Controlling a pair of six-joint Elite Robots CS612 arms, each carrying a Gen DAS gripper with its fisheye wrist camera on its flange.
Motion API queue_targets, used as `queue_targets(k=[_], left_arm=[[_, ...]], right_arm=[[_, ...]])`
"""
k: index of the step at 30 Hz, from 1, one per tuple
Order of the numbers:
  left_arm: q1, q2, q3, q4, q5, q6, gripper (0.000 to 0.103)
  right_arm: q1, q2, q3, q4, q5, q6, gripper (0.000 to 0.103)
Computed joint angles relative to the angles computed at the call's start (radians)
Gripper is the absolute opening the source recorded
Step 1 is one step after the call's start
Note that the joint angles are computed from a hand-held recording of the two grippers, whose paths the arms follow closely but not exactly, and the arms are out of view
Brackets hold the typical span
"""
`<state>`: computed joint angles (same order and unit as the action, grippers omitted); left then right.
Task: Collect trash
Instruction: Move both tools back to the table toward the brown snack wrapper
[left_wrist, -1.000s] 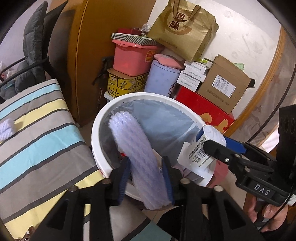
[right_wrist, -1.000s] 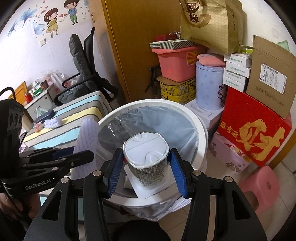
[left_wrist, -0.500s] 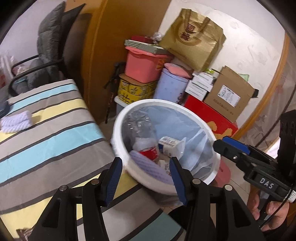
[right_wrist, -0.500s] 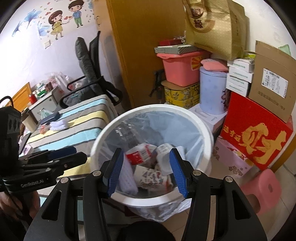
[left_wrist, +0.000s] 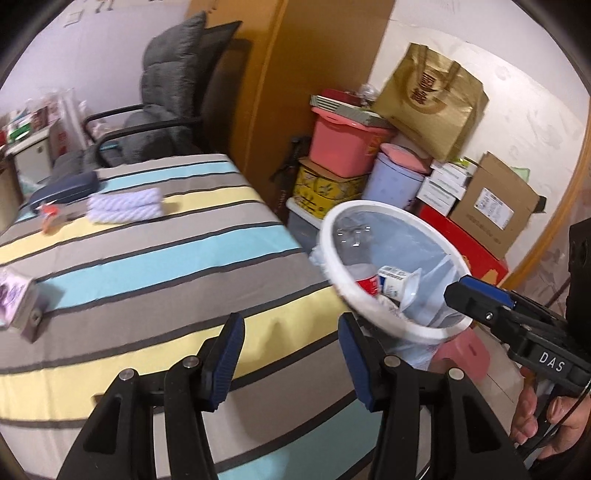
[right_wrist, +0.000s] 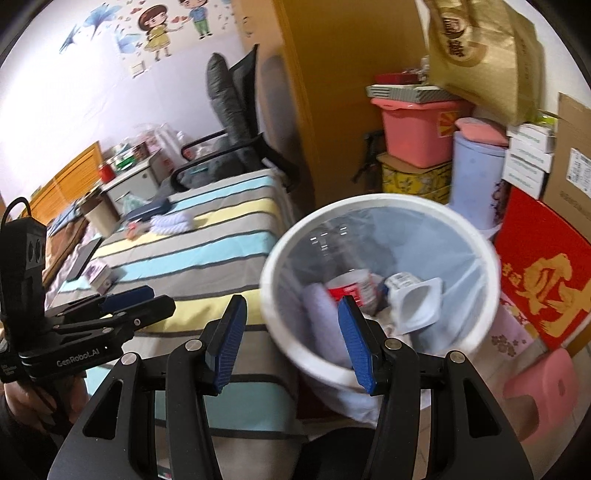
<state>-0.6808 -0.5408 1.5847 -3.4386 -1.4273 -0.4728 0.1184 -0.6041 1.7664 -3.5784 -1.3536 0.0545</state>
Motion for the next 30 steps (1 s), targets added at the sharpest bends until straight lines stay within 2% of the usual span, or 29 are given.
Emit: queue_targets(k=[10,19,30], left_arm=[[-0.001,-0.043,0.116,-0.063,0.124,-0.07,0.053],[0.0,-0.065,0.192,-0.088,0.178,-0.138,0.053],[0.012,-0.083,0.266,-0.107,0.237,-0.221,0.053]], right_arm=[[0.027,0.002,-0.01,0.039,0.062,-0.044,0.054],[0.05,0.011,-0.028,0.098,0.156,-0.121,0.054],[0.08,0.023,-0.077,0.192,0.195,-0.236,0.053]])
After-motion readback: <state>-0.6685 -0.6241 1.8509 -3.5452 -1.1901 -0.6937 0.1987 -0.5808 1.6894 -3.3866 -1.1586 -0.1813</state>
